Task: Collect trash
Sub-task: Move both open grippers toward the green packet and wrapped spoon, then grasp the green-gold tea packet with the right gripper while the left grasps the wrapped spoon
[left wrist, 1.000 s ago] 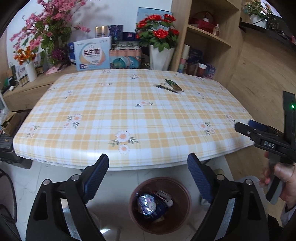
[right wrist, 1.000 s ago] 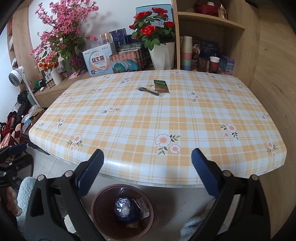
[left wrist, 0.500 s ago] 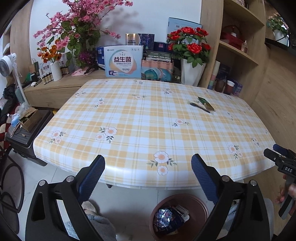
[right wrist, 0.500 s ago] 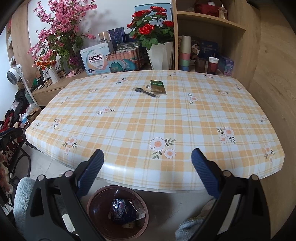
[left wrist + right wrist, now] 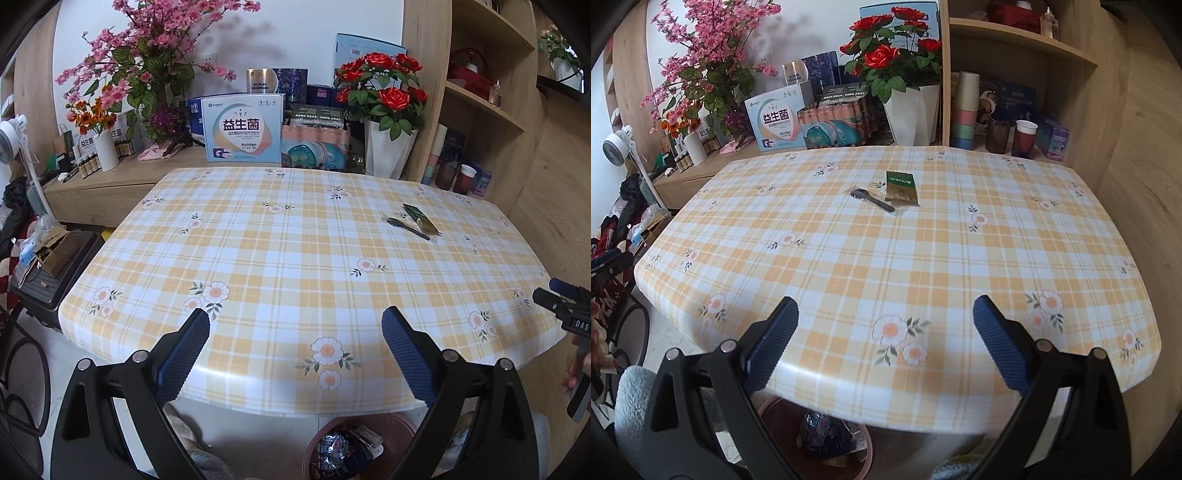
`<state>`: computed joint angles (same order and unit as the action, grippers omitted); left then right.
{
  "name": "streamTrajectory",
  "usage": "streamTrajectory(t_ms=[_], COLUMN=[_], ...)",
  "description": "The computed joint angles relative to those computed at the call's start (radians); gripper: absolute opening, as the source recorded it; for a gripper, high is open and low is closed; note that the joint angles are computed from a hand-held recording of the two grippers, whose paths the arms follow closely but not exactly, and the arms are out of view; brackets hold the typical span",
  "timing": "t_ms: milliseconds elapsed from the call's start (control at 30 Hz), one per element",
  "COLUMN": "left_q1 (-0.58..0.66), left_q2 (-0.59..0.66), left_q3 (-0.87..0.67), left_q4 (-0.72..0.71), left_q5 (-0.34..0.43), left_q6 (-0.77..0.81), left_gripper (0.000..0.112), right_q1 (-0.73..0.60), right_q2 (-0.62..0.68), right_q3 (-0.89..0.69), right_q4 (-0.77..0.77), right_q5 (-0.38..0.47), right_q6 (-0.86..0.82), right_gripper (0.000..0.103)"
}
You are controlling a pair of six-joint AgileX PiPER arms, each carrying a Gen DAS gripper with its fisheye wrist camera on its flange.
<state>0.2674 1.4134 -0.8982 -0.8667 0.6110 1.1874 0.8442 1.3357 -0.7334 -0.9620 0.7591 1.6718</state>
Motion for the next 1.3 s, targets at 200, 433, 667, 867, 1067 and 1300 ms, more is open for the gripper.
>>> streamTrajectory(t_ms=[200,433,667,867,1067,1300], left_q1=[-0.159,-0.303,-0.379,-0.413,-0.449,-0.539], left_q2=[0.149,0.411,0.637,0.748,0.807,0.859], left_q3=[-0.117,-0.410,-0.699,-0.827,-0.895,-0.966], left_q4=[0.087,0.303,0.443,0.469,0.492,0.553], left_q5=[-0.123,-0.152,-0.099,-0.059,-0.023,0.014], left_q6=[-0.144,-0.460,-0.650,-0.683,-0.717,-0.817], left_gripper=[0.092,0.092,0.088,0.083,0.077,0.076], right_q1=[-0.330,-0.600,-0.699,-0.724,-0.712,-0.741], right_q2=[0.139,0.500,0.862,1.067,1.141,0.989], right_q3=[-0.113,-0.489,-0.974,-1.273,-1.416,-1.160], right_q4=[0.094,0.608,0.940,0.957,0.899,0.934], right_q5=[-0.272,-0.401,-0.212,-0.050,0.060,-0.089], right_q6=[-0.323,-1.023,-1.397,-1.393,-1.366,-1.446], right_gripper=[0.094,0.093,0.082,0.077,0.052,0.026])
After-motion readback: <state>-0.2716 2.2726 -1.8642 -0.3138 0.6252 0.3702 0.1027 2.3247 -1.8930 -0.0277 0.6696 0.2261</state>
